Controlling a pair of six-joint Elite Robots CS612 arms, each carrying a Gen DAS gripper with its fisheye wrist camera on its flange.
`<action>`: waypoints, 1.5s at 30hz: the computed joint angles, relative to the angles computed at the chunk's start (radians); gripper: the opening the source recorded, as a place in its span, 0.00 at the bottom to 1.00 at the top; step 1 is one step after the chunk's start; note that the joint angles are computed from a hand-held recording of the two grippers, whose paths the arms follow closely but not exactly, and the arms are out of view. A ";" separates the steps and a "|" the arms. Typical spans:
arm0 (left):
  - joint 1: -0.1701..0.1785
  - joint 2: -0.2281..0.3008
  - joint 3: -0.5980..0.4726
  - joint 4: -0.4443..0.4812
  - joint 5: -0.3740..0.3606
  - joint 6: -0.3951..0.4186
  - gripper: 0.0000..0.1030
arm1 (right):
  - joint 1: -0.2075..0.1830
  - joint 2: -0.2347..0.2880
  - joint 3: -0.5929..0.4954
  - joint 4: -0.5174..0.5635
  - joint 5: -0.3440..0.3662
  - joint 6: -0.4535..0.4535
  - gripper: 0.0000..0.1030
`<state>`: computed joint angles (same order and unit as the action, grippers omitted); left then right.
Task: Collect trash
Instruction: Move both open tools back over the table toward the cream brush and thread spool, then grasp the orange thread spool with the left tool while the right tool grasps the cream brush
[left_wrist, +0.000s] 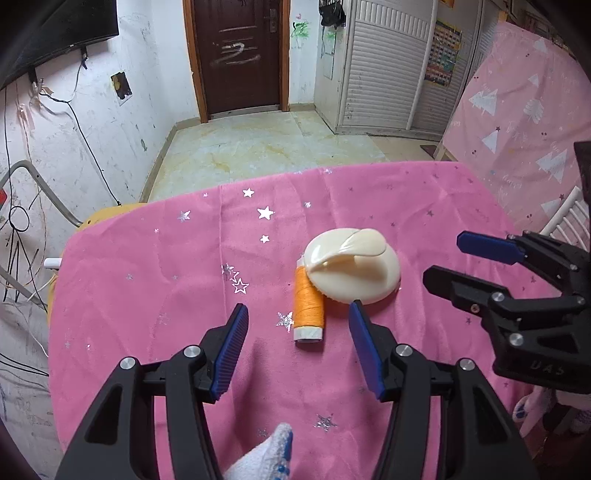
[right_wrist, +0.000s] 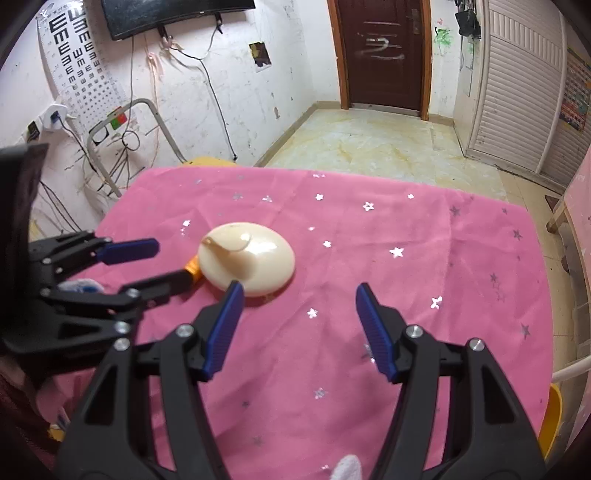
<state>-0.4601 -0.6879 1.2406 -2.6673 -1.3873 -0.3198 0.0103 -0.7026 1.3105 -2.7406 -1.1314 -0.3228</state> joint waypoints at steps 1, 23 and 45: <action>0.001 0.003 -0.003 0.002 0.000 0.005 0.47 | 0.002 0.001 -0.003 0.001 -0.002 -0.001 0.59; 0.005 0.038 -0.039 -0.007 0.043 0.026 0.08 | 0.032 0.052 -0.101 0.078 0.023 -0.031 0.74; 0.039 0.009 0.007 -0.061 0.050 -0.018 0.07 | 0.088 0.107 -0.192 0.131 -0.117 -0.117 0.81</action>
